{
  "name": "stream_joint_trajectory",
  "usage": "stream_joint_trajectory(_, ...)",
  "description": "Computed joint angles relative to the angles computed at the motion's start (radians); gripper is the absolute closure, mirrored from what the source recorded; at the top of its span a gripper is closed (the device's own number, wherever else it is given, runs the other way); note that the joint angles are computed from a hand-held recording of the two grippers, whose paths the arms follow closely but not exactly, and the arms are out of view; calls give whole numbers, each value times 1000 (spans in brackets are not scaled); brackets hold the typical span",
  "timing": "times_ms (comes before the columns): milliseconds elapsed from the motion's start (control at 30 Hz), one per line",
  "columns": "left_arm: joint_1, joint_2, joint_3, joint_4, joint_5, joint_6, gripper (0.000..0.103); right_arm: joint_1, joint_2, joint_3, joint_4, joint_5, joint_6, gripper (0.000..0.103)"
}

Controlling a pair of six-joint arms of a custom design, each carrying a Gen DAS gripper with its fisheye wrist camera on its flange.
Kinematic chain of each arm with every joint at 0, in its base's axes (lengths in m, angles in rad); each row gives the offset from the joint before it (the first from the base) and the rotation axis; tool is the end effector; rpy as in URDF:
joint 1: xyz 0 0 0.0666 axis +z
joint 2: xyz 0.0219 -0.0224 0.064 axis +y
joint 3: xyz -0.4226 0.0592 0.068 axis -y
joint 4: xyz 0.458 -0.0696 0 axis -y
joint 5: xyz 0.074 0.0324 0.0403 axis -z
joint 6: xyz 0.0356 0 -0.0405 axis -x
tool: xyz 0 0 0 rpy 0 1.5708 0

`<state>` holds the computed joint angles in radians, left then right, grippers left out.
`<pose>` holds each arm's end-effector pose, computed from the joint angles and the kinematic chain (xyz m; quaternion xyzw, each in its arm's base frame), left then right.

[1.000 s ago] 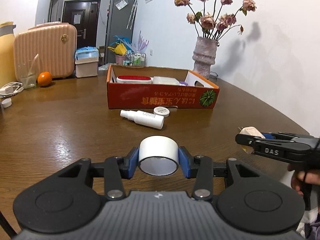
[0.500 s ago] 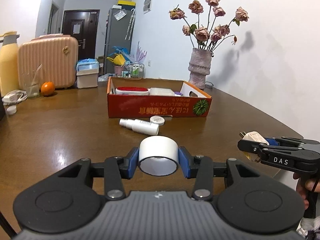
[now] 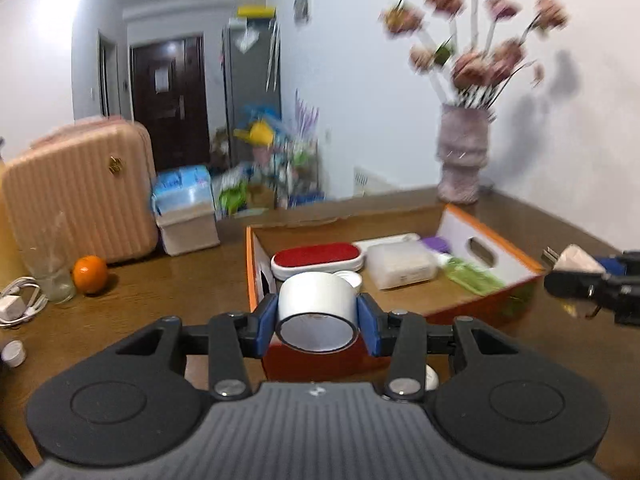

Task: Organize rigid objects
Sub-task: 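Lift the tape roll with the left tool while the right tool carries the cube toward the box, then lower the tape roll and cube into the box and open both tools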

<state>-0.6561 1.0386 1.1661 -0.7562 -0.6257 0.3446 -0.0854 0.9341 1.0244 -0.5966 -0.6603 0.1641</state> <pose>0.3321 -0.2299 0.5268 -0.0065 0.8592 0.0335 0.5104 0.3711 -0.0103 0.5024 -0.1965 0.8080 0.2174 0.5111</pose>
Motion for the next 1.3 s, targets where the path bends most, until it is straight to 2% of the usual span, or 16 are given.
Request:
stream_joint_trajectory(67, 51, 61, 37, 4, 48, -48, 60, 21, 113, 85, -39, -5, -15, 65)
stream_joint_trajectory(133, 97, 125, 73, -3, 96, -79, 60, 48, 207, 159, -73, 27, 2, 65)
stream_joint_trajectory(267, 151, 215, 115, -24, 129, -101, 60, 116, 352, 273, -131, 184, 107, 65)
stream_joint_trajectory(367, 167, 252, 127, -27, 155, -135, 59, 147, 420, 320, -166, 262, 152, 65)
stream_joint_trajectory(433, 171, 263, 123, -14, 156, -152, 59, 160, 451, 341, -190, 282, 182, 65)
stream_joint_trajectory(567, 184, 260, 111, -2, 169, -149, 54, 184, 492, 357, -200, 347, 205, 65)
stream_joint_trajectory(633, 189, 253, 110, 0, 178, -145, 48, 188, 500, 360, -201, 359, 202, 65)
stream_joint_trajectory(700, 192, 245, 112, 3, 173, -147, 38, 189, 493, 354, -201, 360, 201, 65)
stream_joint_trajectory(767, 190, 232, 112, 12, 153, -152, 37, 185, 484, 354, -191, 353, 199, 62)
stream_joint_trajectory(1000, 172, 166, 129, -24, 97, -127, 30, 160, 420, 376, -200, 303, 174, 64)
stream_joint_trajectory(1133, 139, 119, 134, -52, 53, -116, 28, 145, 370, 379, -214, 273, 166, 54)
stream_joint_trajectory(1300, 69, 47, 113, -49, -30, -115, 23, 123, 284, 336, -199, 220, 154, 50)
